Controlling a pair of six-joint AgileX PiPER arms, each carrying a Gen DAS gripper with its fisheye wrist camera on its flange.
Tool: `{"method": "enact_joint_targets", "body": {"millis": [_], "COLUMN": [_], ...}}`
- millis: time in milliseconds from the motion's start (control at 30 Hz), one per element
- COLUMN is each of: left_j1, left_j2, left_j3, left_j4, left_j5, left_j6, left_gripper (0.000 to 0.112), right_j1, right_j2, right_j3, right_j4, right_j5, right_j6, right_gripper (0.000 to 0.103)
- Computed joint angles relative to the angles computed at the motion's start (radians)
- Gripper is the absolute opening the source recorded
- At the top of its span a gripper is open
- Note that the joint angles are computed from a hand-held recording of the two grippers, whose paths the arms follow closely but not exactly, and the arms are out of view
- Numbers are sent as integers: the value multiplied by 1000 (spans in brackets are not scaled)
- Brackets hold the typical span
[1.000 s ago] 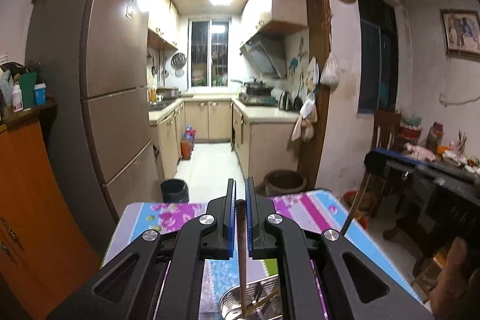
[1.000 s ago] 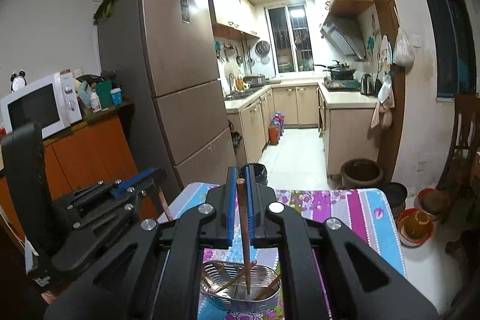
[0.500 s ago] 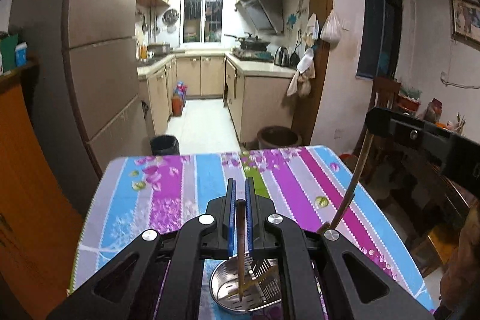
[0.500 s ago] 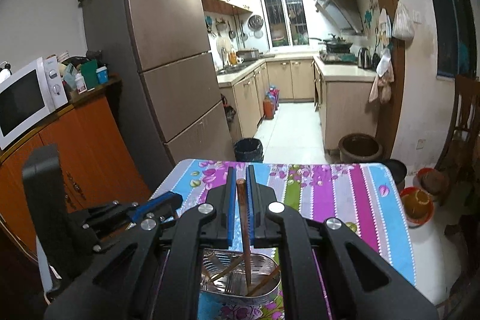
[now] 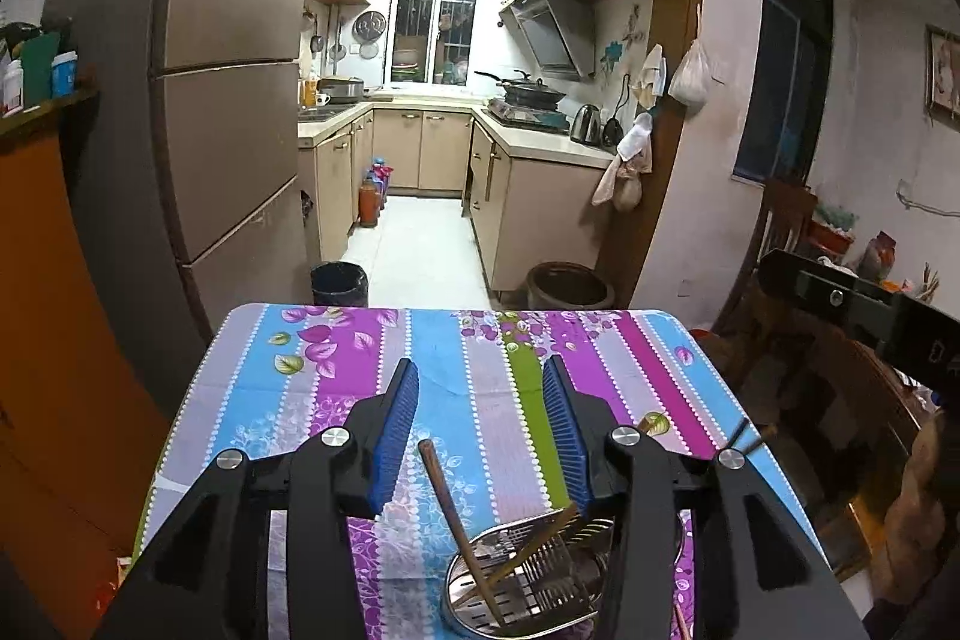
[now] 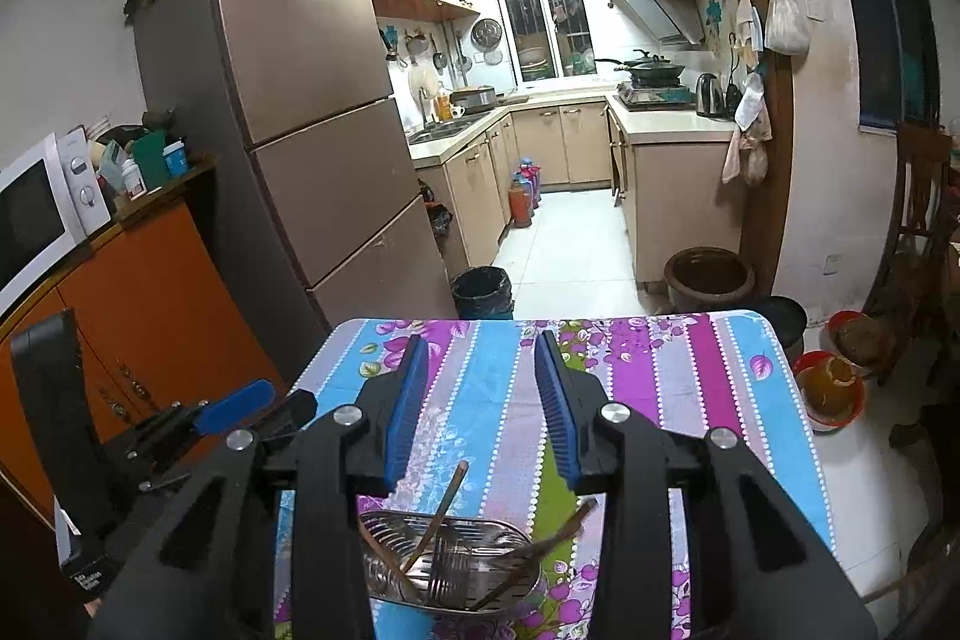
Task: Organize utensils
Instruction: 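Lift both open tools out of the holder and move back to the chopsticks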
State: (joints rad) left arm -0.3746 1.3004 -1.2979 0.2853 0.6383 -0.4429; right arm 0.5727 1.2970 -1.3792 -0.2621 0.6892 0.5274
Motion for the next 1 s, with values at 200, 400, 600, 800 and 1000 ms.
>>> {"method": "enact_joint_targets", "body": {"millis": [200,400,600,800,1000], "left_j1": [-15,-22,-105,-253,-409], "left_j2": [-45,-135,-219,-261,-330], "left_j3": [42,147,236,290,372], "left_j4": [49,75,193,353,476], "left_j5": [2,1,33,96,164], "left_j6": [-49,-93,-201,-356,-515], "left_gripper": [45,45,45,45,45], "right_j1": [0,41,106,235,395], "right_j2": [-18,-80,-144,-188,-258], "right_j3": [22,96,190,277,389], "right_j4": [17,-12,-72,-235,-403], "right_j5": [-11,-17,-20,15,74], "right_j6": [-12,22,100,267,450], "right_gripper": [35,35,35,35,35]}}
